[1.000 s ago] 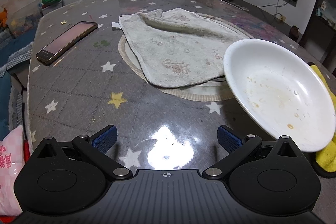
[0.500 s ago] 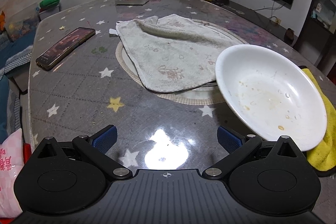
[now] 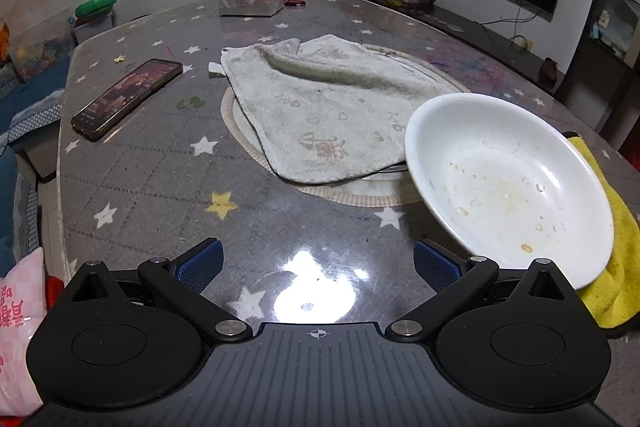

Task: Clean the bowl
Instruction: 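Move the left gripper toward the rim of the white bowl, then close the left gripper on the bowl rim while the right gripper approaches the yellow towel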

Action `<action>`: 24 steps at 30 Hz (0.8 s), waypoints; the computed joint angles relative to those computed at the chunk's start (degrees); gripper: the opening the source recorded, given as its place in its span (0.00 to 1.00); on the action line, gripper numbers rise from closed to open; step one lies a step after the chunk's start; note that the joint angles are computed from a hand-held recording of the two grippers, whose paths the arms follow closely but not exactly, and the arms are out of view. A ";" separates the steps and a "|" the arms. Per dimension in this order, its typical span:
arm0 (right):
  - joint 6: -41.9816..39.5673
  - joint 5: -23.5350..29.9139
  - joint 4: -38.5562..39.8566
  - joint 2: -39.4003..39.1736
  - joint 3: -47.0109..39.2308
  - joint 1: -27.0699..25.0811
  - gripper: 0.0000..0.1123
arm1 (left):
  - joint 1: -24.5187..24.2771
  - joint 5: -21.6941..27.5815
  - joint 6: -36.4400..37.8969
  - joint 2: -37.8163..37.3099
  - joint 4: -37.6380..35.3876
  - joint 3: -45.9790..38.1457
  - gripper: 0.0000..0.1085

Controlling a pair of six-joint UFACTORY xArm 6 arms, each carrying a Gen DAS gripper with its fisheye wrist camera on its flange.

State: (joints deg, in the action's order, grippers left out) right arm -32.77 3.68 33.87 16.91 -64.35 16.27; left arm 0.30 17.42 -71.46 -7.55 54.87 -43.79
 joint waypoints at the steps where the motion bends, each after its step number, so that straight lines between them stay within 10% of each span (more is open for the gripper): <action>1: -2.86 1.06 2.21 -0.87 0.28 0.07 0.92 | -0.10 0.09 0.32 -0.15 -0.26 0.11 0.95; 14: -24.30 8.75 17.27 -5.75 0.25 3.11 0.92 | -2.18 1.84 7.35 -1.35 -6.77 -0.15 0.95; 24: -25.08 11.74 16.70 -0.16 -6.12 6.07 0.92 | -3.53 -2.81 12.64 -2.62 -6.37 -0.53 0.95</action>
